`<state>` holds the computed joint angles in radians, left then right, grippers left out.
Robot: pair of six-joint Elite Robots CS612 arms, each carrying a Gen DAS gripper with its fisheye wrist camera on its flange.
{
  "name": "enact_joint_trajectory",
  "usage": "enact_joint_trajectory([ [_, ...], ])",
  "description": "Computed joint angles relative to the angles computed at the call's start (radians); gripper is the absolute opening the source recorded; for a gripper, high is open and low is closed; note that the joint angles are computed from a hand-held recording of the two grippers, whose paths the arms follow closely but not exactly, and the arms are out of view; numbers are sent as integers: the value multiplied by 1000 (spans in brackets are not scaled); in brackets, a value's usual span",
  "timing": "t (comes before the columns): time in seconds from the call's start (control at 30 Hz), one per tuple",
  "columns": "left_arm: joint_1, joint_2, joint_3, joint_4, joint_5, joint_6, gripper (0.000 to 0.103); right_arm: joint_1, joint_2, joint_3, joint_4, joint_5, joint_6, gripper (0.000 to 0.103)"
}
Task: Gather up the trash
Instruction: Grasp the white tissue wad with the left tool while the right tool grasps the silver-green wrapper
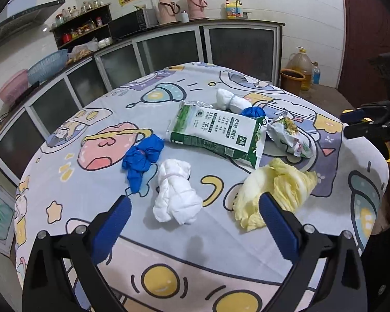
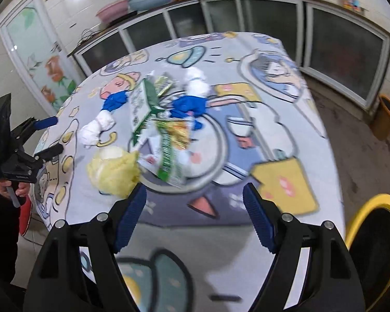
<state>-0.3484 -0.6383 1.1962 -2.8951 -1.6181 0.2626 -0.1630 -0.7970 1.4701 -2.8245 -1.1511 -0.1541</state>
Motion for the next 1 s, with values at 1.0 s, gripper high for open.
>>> enact_joint_trajectory([
  [1.0, 37, 186, -348, 366, -148, -204, 95, 66, 143, -264, 265, -66, -5, 74],
])
